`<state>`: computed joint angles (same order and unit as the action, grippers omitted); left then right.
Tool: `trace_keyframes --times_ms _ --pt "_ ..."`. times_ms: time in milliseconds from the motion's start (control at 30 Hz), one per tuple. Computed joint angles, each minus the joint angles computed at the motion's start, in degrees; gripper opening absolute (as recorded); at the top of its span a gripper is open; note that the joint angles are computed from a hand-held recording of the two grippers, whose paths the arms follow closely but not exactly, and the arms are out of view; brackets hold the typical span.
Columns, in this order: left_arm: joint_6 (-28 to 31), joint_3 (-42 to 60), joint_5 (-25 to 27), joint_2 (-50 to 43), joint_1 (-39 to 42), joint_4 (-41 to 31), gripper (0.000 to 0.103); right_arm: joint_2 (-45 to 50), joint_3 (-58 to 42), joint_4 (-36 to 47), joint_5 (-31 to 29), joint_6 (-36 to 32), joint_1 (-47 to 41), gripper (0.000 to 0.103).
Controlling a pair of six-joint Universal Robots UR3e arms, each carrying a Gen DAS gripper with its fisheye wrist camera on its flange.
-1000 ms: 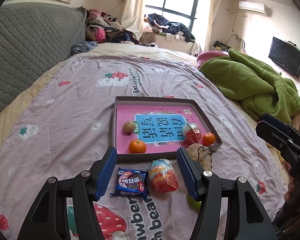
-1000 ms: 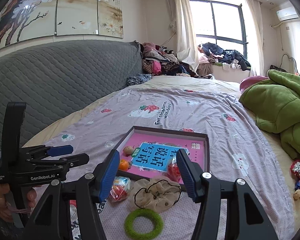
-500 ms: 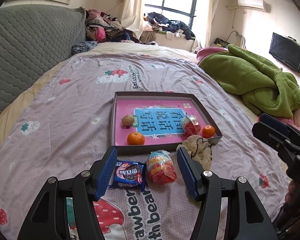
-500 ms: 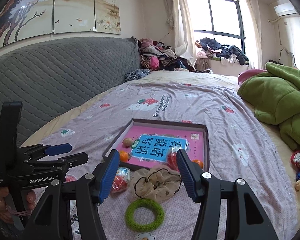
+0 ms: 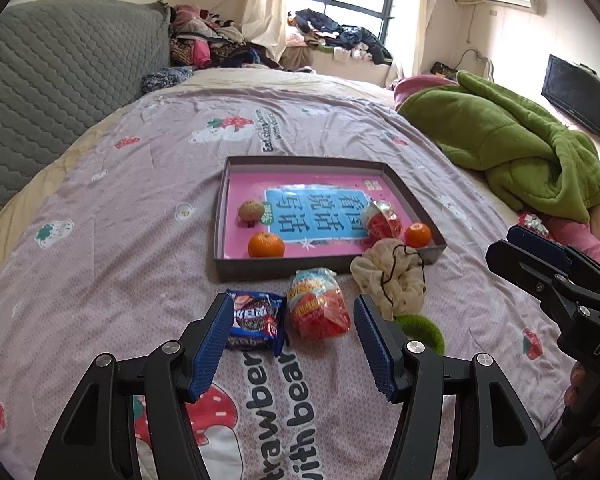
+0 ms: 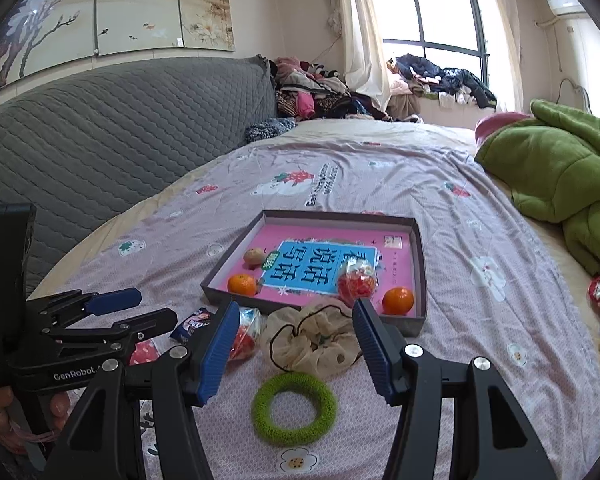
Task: Organize objects
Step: 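Withdraw both open tools from the tray back toward the remaining items, then move the right tool to the green ring while the left tool approaches the red candy bag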
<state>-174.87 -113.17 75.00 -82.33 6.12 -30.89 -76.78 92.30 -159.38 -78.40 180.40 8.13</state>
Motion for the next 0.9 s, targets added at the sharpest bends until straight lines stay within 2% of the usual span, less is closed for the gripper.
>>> trace_keyframes --times_ms 467,900 --pt "0.31 0.17 2.47 -2.15 -2.55 -0.92 0.064 1.53 0.23 2.89 -0.09 0.45 -0.03 0.058" --pt "1.08 0.89 2.34 -3.37 -2.94 -2.95 0.064 1.57 0.78 4.42 -0.09 0.63 -0.52 0.058"
